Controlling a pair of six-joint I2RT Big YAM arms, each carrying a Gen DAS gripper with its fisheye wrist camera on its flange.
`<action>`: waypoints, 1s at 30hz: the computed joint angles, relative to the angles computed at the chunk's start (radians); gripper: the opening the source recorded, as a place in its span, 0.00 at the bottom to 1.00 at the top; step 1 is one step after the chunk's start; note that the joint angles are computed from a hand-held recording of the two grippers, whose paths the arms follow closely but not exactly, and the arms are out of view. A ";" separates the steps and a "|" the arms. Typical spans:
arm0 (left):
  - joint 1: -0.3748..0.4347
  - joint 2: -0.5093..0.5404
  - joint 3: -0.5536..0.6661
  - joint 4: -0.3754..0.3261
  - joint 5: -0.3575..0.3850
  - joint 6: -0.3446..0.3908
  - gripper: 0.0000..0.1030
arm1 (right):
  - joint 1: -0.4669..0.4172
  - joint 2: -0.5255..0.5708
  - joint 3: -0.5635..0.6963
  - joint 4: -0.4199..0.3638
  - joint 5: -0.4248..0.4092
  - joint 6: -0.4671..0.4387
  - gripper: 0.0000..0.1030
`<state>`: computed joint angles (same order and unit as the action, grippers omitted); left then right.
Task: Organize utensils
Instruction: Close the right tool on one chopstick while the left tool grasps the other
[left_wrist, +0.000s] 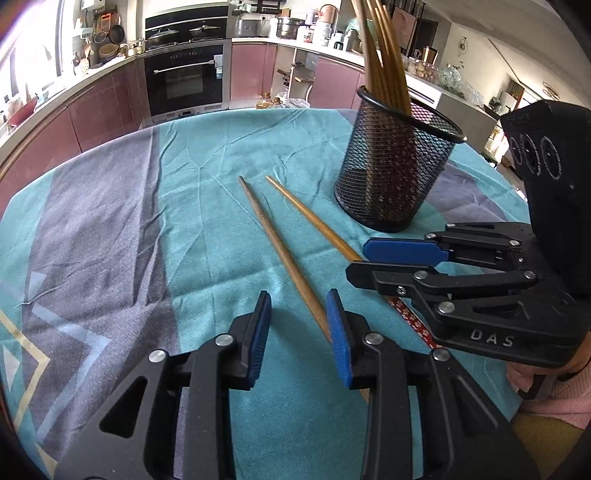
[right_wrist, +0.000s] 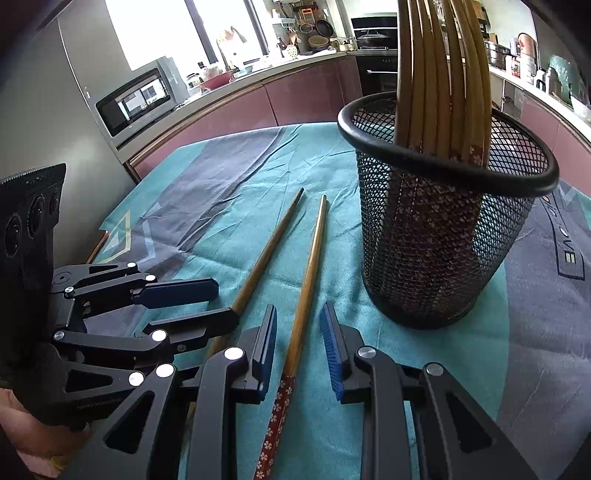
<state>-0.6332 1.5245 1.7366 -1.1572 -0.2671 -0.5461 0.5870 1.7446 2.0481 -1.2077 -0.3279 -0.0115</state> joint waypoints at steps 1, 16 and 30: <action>0.005 0.001 0.002 0.000 0.003 -0.001 0.32 | 0.001 0.001 0.001 0.001 0.003 0.001 0.24; 0.055 0.067 0.078 -0.020 0.024 0.022 0.18 | 0.011 0.039 0.045 0.013 0.031 0.029 0.15; 0.020 0.016 0.012 0.003 -0.004 -0.056 0.10 | -0.011 -0.001 -0.011 0.025 -0.032 0.062 0.06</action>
